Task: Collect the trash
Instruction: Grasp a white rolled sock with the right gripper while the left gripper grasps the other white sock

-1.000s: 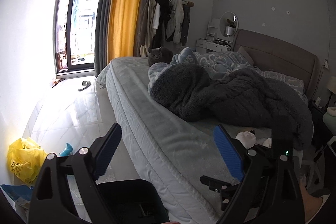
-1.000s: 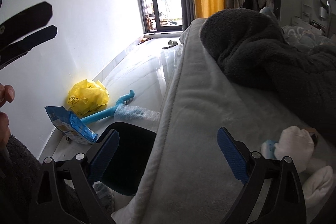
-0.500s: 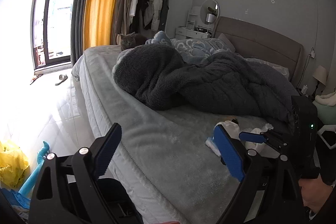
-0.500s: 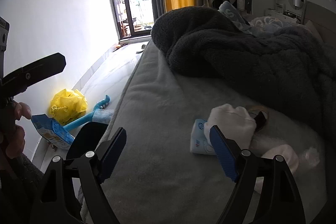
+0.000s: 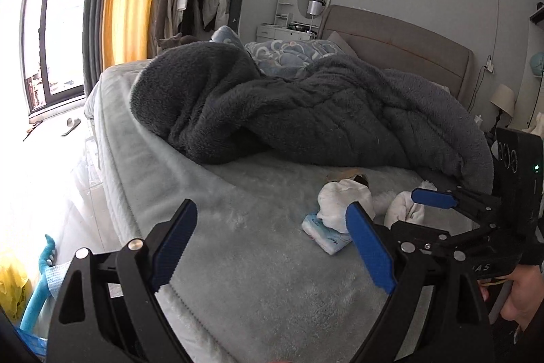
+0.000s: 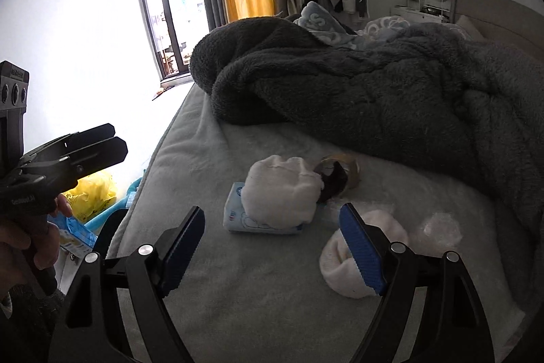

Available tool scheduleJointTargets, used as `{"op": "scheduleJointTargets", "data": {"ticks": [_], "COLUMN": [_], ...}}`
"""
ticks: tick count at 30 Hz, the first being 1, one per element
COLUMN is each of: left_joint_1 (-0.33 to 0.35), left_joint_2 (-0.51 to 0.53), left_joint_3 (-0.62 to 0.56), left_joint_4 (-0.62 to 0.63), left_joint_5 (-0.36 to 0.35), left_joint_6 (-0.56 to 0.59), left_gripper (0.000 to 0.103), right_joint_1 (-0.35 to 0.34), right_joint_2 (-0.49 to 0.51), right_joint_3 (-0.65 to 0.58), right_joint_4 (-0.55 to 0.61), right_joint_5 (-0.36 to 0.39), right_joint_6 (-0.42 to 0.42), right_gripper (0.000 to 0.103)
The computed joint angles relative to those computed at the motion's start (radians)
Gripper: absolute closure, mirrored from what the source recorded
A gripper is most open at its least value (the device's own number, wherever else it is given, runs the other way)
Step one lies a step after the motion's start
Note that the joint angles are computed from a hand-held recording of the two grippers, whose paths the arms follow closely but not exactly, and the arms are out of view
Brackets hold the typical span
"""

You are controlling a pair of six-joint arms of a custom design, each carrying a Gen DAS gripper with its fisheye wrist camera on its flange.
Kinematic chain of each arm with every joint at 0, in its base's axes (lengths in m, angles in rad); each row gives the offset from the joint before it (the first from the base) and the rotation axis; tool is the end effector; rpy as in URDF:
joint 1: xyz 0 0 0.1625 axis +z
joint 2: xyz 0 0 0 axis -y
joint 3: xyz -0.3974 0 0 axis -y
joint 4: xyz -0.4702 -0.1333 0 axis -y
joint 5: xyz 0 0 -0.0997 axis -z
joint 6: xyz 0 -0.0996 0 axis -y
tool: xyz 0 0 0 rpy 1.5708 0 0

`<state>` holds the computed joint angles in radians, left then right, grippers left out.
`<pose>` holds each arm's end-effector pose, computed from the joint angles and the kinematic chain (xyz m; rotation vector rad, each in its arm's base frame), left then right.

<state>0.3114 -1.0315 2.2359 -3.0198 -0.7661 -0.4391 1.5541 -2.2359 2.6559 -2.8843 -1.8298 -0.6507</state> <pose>-0.3998 -0.3441 0.0217 0.9090 2.4305 -1.0384 0.1024 -0.3233 0.3008 0.6146 -2.3605 0.9981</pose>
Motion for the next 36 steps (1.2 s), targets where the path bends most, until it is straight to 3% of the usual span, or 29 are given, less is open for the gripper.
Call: {"op": "scheduleJointTargets", "data": {"ticks": [6,12,15,18,23,30,36], "left_joint_1": [0.037,0.052,0.063,0.071,0.076,0.081,0.092], "left_joint_2": [0.073,0.143,0.181,0.207,0.245,0.285,0.31], "left_joint_3": [-0.05,-0.105,-0.138,-0.16,-0.192,-0.23,-0.256], "left_joint_4": [-0.035,-0.044,-0.036,-0.035,-0.041,-0.015,0.015], "left_joint_5": [-0.066,-0.105,-0.131,-0.151,-0.166,-0.178,-0.191], "left_joint_6": [0.027,0.066,0.081,0.081,0.072,0.053,0.009], "left_gripper": [0.012,0.013,0.013,0.014,0.015,0.017,0.023], "right_joint_1": [-0.062,-0.161,-0.199,-0.218,-0.218,-0.224,-0.246], "right_joint_2": [-0.04,-0.114,-0.135,-0.143,-0.113,-0.104,-0.179], "right_joint_3": [0.016,0.026,0.026,0.027,0.024,0.028,0.039], "right_joint_4": [0.019,0.086,0.112,0.118,0.09,0.065,0.121], "right_joint_5": [0.011,0.084,0.107,0.105,0.051,-0.014,0.044], "right_joint_6": [-0.009,0.0,0.01,0.019,0.021,-0.013,-0.018], "right_gripper": [0.021,0.021,0.032,0.035,0.04,0.059,0.068]}}
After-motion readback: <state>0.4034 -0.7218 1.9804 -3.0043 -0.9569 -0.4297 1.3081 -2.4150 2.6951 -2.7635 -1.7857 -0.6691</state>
